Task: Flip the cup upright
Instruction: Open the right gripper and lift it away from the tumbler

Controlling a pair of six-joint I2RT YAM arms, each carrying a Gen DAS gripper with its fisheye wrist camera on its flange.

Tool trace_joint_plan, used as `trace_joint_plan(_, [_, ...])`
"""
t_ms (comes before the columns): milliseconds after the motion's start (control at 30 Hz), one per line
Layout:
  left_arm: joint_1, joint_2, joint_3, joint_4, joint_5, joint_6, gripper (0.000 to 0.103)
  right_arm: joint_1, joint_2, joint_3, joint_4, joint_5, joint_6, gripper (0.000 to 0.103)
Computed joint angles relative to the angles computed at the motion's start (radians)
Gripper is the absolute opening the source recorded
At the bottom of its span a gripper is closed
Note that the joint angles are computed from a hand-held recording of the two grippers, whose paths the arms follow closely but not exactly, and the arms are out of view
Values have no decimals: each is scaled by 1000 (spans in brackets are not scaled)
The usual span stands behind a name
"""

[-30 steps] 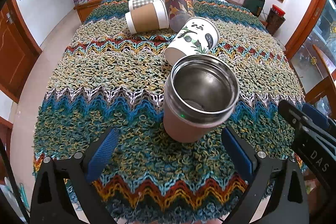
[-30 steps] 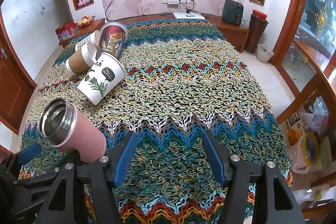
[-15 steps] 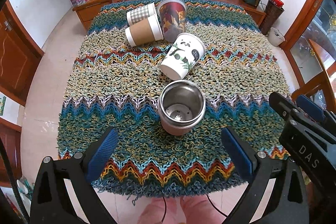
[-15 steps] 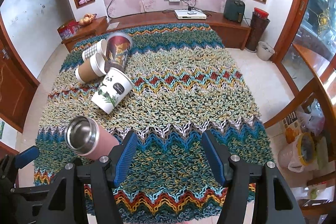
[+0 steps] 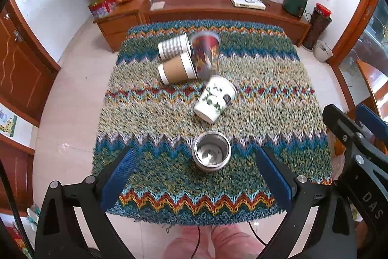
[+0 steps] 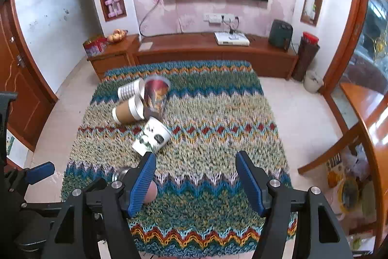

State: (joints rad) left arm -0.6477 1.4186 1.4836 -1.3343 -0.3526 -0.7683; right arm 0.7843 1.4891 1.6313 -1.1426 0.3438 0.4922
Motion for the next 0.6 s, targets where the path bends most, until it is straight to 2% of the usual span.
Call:
trace_joint_plan(267, [52,53,188,-97,9,44,99,-29,74,206,-89,-42,-25,72])
trace_joint_plan(500, [43,81,345,-190,-46,46,99,-27,106,343,-135,-37,-22,73])
trace_joint_plan(600, [27,76,369,-202,-69,44,99,-8,106,378,-142,-10,-23,74])
